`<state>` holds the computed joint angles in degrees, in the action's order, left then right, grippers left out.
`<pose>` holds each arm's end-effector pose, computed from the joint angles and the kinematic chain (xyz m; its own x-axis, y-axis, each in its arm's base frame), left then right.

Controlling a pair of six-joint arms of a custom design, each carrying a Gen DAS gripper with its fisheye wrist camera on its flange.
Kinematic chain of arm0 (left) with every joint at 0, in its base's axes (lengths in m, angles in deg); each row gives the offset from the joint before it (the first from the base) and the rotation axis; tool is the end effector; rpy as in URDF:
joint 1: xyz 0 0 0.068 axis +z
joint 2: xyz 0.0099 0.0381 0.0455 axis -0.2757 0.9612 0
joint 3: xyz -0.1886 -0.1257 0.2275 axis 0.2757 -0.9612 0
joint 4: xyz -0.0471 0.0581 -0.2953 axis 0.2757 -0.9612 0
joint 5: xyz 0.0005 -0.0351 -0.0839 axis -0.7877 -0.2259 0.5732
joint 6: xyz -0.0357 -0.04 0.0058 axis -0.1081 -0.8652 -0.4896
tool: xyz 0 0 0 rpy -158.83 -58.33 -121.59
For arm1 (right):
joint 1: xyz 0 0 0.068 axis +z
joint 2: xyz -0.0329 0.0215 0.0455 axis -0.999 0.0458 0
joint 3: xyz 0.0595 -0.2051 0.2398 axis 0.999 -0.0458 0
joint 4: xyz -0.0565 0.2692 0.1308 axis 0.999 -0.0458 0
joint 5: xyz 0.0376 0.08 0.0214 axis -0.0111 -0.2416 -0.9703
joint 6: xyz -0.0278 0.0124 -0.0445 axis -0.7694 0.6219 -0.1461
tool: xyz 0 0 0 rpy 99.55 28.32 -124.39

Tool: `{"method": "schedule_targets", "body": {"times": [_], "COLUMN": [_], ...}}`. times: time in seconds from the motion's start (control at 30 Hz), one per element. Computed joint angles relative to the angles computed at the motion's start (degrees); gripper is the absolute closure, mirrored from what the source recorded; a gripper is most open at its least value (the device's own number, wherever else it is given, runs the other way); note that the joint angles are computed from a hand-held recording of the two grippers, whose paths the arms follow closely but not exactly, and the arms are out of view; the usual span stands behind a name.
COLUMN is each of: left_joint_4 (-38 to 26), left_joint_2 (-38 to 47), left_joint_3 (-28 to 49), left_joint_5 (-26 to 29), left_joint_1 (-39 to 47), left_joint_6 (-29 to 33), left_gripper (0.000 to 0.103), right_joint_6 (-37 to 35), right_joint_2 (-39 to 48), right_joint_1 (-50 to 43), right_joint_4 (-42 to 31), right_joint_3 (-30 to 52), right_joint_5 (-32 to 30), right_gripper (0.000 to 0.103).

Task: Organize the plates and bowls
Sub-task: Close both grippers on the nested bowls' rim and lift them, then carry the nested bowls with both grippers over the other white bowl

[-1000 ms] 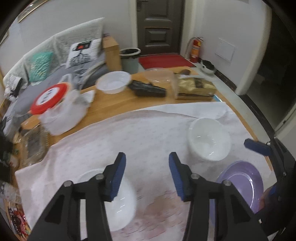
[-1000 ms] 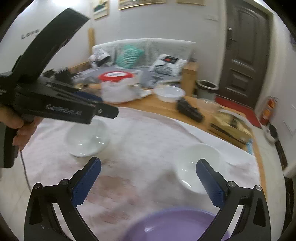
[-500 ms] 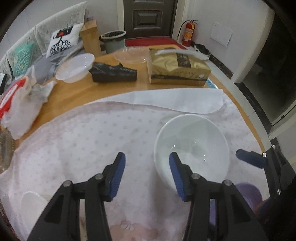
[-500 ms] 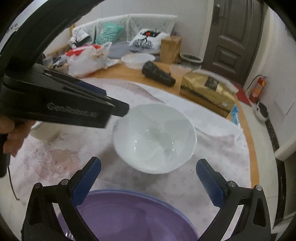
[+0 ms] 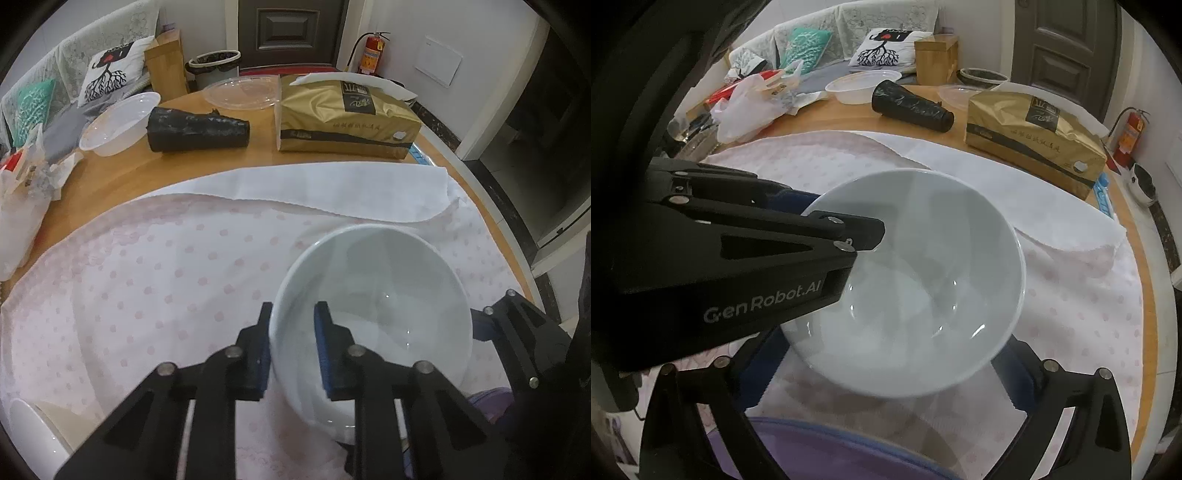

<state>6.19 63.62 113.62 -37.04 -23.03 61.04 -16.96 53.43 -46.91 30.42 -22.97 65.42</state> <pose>0.3705 -0.0558 0.0950 -0.7495 0.4965 -0.4379 0.5847 0.8067 -0.0860 0.2610 0.2122 0.0965 -0.8525 -0.0257 -0.5220 -0.1007 0.9882 0.1158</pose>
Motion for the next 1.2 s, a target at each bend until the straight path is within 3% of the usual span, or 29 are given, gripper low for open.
{"method": "schedule_targets", "body": {"times": [0.1,0.6,1.2], "left_joint_4": [0.5,-1.3,-10.1], "left_joint_2": [0.1,-7.6,-19.8], "left_joint_3": [0.1,-3.3,-4.4], "left_joint_5": [-0.4,2.6,7.4], "left_joint_1": [0.1,3.5,15.6], "left_joint_6": [0.0,3.1,11.5], "left_gripper": [0.091,0.092,0.092], "right_joint_6": [0.0,2.7,4.5], "right_joint_2": [0.3,-2.1,-3.4], "right_joint_1": [-0.5,4.7,13.1], "right_joint_4": [0.7,-3.1,-12.7], "right_joint_3": [-0.1,1.7,11.6], "right_joint_5": [-0.5,6.9,13.0], "right_gripper": [0.007,0.01,0.01]}}
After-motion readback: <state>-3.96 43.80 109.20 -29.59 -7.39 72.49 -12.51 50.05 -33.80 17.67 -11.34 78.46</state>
